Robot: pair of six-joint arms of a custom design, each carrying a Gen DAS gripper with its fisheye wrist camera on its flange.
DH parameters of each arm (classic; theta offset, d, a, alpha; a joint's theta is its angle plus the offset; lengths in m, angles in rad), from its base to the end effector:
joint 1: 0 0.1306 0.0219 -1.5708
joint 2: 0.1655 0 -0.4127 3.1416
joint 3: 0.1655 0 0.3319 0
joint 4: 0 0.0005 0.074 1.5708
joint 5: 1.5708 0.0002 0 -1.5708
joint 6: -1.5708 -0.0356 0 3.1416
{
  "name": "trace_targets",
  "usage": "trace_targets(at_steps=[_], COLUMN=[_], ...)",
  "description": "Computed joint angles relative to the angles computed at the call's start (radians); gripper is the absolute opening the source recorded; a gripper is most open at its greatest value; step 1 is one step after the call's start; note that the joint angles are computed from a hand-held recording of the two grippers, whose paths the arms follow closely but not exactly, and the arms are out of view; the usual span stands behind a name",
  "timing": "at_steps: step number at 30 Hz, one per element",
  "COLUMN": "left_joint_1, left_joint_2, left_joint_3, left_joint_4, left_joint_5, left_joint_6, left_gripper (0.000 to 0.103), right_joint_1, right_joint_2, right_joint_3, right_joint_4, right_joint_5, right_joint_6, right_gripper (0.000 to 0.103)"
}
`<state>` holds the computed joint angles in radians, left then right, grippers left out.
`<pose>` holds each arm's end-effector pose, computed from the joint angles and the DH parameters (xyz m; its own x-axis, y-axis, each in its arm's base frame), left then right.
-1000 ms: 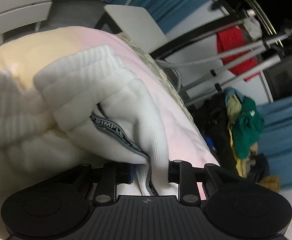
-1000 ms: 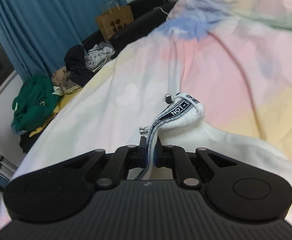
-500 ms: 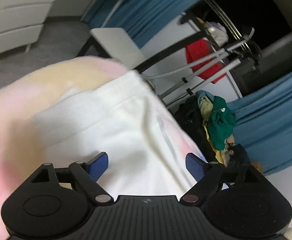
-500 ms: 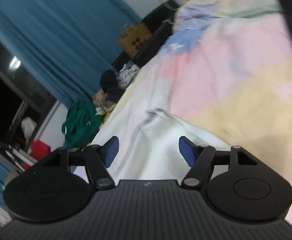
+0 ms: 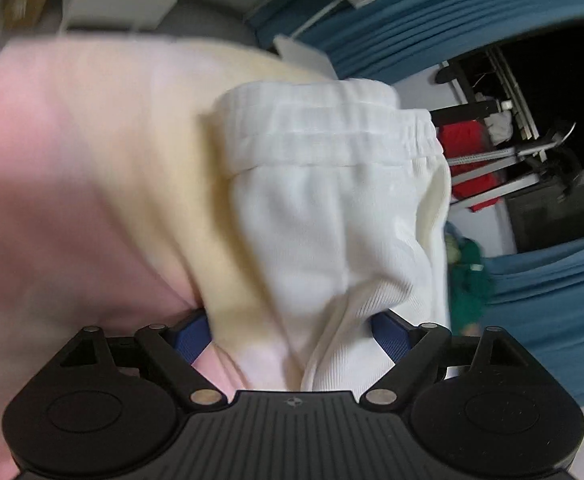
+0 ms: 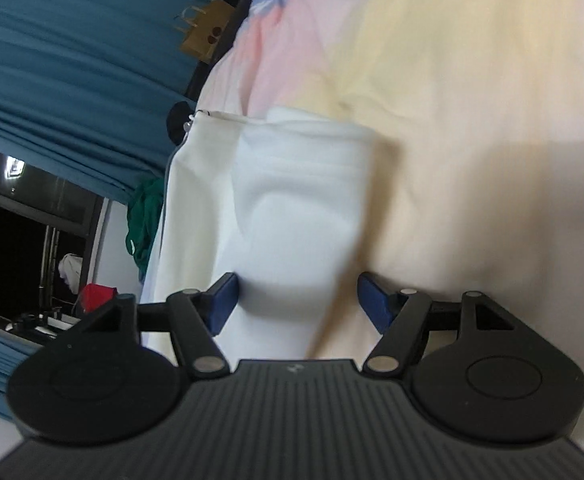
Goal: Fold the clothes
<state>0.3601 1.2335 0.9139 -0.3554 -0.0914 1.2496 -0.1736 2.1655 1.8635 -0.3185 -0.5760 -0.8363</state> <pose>0.3282 0.1265 0.3644 0.2116 -0.9300 -0.3006 -0.6867 0.0774 -0.7228 0.7002 -0.1036 0.2704 -0.6003 0.7372 -0.3102 0.2296 0.5304 0.8161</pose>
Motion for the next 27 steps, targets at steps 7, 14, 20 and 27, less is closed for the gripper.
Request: trace_targets(at_steps=[7, 14, 20, 27], left_joint_1=[-0.040, 0.019, 0.020, 0.199], left_joint_2=[0.053, -0.105, -0.253, -0.481], left_joint_3=[0.119, 0.052, 0.110, 0.184], left_joint_4=[-0.091, -0.090, -0.226, -0.573], left_joint_5=[-0.140, -0.036, -0.025, 0.159], left_joint_6=[-0.001, 0.017, -0.063, -0.161], left_gripper=[0.037, 0.014, 0.012, 0.012], right_joint_1=[0.049, 0.041, 0.004, -0.059], right_joint_2=[0.049, -0.048, -0.175, -0.311], right_joint_3=[0.121, 0.052, -0.071, -0.274], right_joint_4=[-0.007, 0.038, 0.003, -0.074], right_joint_5=[0.144, 0.164, 0.126, 0.080], right_joint_6=[0.052, 0.088, 0.109, 0.101], right_gripper=[0.018, 0.013, 0.013, 0.013])
